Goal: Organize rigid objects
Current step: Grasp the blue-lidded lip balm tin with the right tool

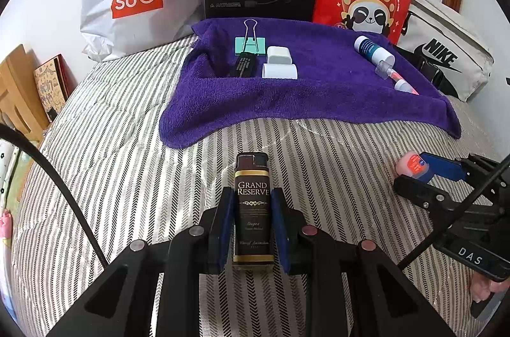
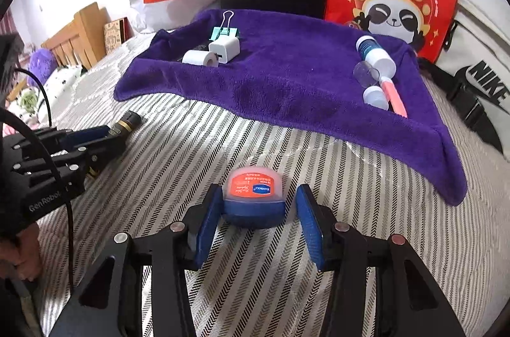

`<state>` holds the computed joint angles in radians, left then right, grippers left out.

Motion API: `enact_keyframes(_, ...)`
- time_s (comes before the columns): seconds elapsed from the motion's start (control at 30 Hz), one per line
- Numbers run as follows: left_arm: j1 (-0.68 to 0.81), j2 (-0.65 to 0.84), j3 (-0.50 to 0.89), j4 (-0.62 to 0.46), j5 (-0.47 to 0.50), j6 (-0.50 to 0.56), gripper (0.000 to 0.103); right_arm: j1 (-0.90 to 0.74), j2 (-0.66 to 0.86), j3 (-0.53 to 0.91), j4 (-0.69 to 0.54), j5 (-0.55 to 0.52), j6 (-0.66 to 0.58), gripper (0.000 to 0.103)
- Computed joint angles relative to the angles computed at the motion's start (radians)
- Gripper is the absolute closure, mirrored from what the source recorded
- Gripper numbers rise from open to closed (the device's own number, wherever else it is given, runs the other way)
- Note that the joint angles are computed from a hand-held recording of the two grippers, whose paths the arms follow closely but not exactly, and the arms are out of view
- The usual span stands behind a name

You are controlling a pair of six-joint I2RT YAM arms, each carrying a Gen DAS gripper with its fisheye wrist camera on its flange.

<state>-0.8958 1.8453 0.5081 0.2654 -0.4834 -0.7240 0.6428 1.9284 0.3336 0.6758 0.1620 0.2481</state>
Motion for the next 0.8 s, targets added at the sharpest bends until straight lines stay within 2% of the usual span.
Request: enact_keyframes(0.8, -0.005, 0.005, 0.008, -0.011, -0.008, -0.004, 0.080, 0.015, 0.004, 0.007, -0.008, 0.026, 0.000, 0.054)
